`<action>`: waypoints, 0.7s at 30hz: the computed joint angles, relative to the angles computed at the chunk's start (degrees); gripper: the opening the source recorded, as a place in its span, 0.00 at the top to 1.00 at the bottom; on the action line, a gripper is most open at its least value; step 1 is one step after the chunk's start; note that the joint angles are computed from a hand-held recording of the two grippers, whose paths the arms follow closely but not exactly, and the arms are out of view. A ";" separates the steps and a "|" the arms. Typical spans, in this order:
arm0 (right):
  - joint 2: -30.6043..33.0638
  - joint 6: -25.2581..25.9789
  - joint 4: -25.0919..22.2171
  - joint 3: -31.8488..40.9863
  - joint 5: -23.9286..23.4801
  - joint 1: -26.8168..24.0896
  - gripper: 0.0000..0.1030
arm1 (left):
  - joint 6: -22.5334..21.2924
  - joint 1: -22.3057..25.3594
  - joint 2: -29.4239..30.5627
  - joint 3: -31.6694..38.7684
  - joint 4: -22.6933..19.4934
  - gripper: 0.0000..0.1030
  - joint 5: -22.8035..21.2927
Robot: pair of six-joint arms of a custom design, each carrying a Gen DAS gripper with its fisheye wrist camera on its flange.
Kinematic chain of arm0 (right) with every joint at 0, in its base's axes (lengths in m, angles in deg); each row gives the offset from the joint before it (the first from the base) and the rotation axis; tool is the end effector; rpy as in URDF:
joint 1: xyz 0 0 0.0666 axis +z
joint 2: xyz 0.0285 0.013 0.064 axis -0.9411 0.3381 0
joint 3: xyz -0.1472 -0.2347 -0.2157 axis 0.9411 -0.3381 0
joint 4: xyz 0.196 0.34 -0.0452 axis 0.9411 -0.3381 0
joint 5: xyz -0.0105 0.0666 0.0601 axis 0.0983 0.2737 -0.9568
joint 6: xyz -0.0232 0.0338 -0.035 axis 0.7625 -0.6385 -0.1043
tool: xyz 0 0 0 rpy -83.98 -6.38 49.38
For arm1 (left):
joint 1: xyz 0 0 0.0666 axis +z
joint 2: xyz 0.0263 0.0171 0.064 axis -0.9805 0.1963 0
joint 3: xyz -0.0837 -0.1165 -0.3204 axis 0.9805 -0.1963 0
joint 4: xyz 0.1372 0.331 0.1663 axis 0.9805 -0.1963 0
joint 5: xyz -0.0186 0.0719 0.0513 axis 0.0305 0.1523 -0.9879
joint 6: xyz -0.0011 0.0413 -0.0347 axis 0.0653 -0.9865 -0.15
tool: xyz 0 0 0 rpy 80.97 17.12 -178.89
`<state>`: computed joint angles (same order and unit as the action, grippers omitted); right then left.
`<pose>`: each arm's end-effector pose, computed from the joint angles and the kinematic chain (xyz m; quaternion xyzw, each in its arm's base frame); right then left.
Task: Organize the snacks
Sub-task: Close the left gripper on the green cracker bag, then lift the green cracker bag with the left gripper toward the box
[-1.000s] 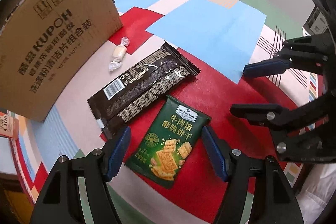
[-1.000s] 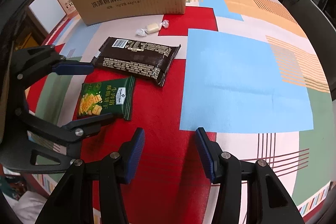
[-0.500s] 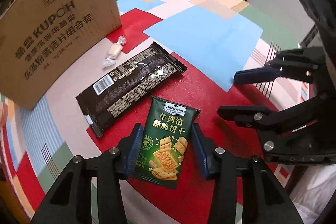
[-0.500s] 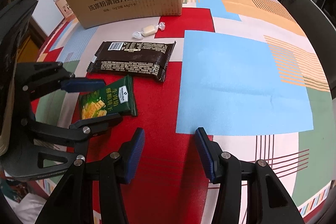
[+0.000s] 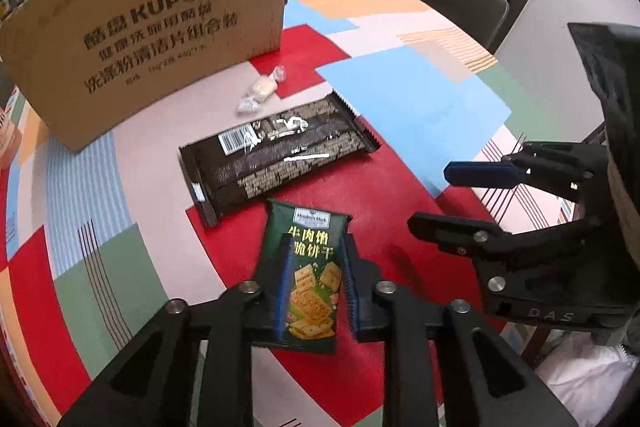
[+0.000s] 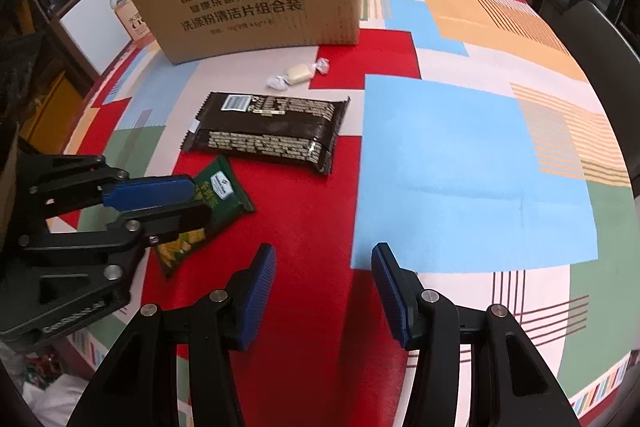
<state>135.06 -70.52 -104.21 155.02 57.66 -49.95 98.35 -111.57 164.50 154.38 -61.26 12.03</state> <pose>0.4492 0.1732 0.4632 -0.2741 0.9367 0.1138 0.1860 0.4105 -0.2638 0.4790 0.0747 0.9681 -0.0905 0.2215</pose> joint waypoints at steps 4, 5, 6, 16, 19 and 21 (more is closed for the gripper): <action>-0.12 -0.07 -0.03 -0.08 -0.03 0.00 0.51 | -1.02 -1.21 0.56 0.59 -0.94 0.47 -5.40; -0.15 -0.15 0.04 -0.17 0.18 -0.05 0.51 | -1.30 -1.23 0.73 0.67 -1.12 0.46 -5.75; -0.16 -0.15 0.04 -0.24 0.05 -0.17 0.51 | -1.34 -1.22 1.02 0.84 -1.34 0.45 -5.93; -0.08 -0.39 0.28 -0.86 0.54 -0.57 0.51 | -1.83 -0.92 1.99 -0.08 -0.18 0.57 -5.84; 0.06 -0.63 0.32 -0.81 0.44 -0.55 0.51 | -0.90 -0.54 1.14 -0.90 0.69 0.57 -3.94; 0.06 -0.59 0.47 -0.81 0.40 -0.48 0.51 | -0.01 -0.58 0.64 -1.11 0.84 0.57 -3.66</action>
<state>135.13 -71.11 -103.74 154.21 58.05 -50.43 98.34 -112.16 165.14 153.27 -60.42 8.37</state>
